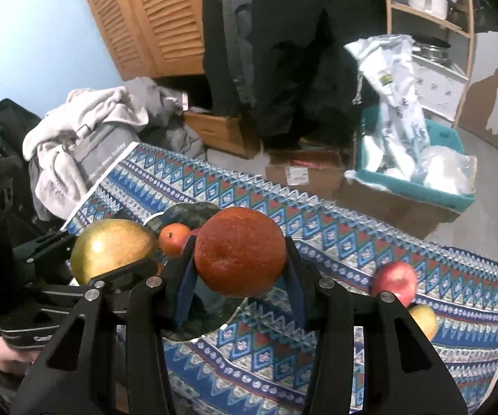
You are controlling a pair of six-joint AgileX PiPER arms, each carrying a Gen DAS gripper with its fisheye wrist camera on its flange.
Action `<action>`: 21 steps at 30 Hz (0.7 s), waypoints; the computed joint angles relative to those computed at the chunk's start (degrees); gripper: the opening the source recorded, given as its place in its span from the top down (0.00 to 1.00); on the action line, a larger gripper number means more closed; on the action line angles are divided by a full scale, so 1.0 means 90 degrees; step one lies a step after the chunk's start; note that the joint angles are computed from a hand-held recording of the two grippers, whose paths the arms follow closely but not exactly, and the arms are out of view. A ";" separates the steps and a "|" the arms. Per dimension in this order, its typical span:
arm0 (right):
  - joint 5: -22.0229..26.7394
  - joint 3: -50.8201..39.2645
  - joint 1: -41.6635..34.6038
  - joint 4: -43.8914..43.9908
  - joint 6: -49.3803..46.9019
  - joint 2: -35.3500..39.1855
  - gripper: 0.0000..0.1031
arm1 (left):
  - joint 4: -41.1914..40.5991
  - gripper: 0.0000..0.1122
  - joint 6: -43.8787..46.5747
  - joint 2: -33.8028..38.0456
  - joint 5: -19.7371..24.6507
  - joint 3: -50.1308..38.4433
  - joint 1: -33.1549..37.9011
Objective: Organize fruits
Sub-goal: 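Lower the pear and tangerine into the glass bowl and open both tools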
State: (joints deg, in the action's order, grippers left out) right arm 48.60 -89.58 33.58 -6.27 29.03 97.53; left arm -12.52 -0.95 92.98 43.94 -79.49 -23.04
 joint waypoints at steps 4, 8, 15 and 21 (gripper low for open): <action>0.0031 -0.0352 0.0041 0.0187 -0.0155 0.0426 0.56 | -0.0061 0.39 0.0129 0.0185 -0.0044 0.0136 0.0249; 0.0137 -0.0725 0.0068 0.0384 -0.0333 0.0870 0.56 | -0.0146 0.39 0.0259 0.0353 -0.0078 0.0244 0.0454; 0.0240 -0.1158 0.0024 0.0792 -0.0656 0.1532 0.56 | -0.0260 0.39 0.0456 0.0888 -0.0045 0.0273 0.0686; 0.0326 -0.1291 -0.0018 0.0991 -0.0815 0.1932 0.56 | -0.0402 0.39 0.0527 0.1267 0.0015 0.0210 0.0881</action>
